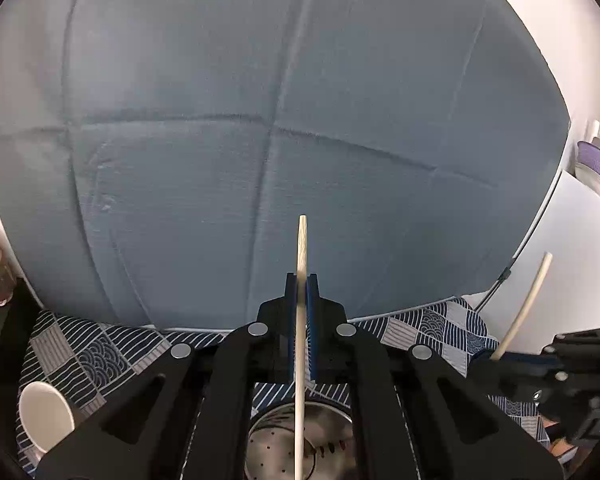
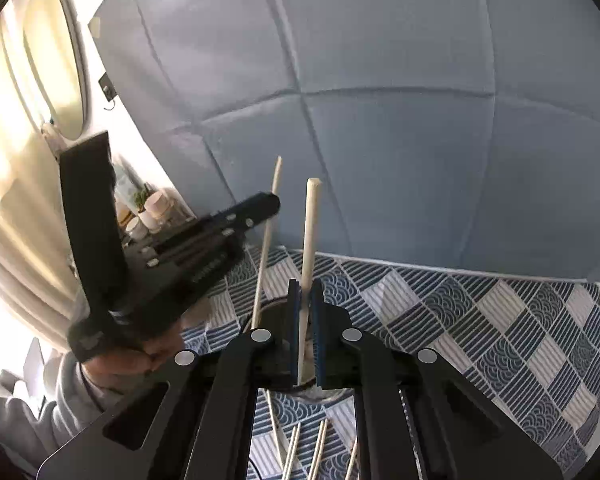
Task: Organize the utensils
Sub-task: 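Lift both held chopsticks and carry them over the black holder, then open the left tool, then the right tool, dropping chopsticks into the holder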
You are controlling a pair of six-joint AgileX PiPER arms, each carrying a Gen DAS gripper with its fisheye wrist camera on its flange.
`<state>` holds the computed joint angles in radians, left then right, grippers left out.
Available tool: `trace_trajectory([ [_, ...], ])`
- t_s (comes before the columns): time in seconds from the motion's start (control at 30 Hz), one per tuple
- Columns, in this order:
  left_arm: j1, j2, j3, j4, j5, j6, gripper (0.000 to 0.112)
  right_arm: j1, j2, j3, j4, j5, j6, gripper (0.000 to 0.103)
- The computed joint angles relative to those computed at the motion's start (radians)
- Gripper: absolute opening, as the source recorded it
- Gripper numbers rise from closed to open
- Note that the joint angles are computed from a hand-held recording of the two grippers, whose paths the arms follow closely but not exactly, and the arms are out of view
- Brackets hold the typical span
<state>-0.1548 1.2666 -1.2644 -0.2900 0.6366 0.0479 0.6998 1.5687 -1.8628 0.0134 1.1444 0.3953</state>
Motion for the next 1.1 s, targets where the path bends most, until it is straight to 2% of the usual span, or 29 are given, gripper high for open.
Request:
trace_trajectory([
  [0.23,0.002,0.003,0.093,-0.105,-0.111,0.122,0.005,-0.035,0.040,0.024,0.056,-0.034,-0.024,0.005],
  [0.53,0.054,-0.055,0.199,-0.175,-0.110,0.224,0.006,-0.046,0.022,0.131,0.090,-0.082,-0.020,0.008],
  [0.6,0.060,-0.066,0.202,-0.147,-0.107,0.198,0.017,-0.044,0.010,0.145,0.076,-0.088,-0.009,0.008],
  [0.77,0.107,-0.099,0.206,-0.159,-0.071,0.210,0.029,-0.046,-0.014,0.161,0.039,-0.065,0.017,0.009],
  [0.83,0.089,-0.110,0.212,-0.089,-0.075,0.150,0.032,-0.052,-0.027,0.178,0.039,-0.066,0.023,0.009],
  [0.93,0.084,-0.133,0.212,-0.030,-0.053,0.095,0.044,-0.057,-0.046,0.204,0.033,-0.059,0.039,0.010],
  [1.0,0.089,-0.149,0.226,-0.018,-0.049,0.088,0.053,-0.059,-0.060,0.221,0.035,-0.056,0.050,0.019],
  [1.1,0.090,-0.166,0.222,0.033,-0.021,0.055,0.055,-0.047,-0.087,0.253,0.015,-0.060,0.074,0.025],
])
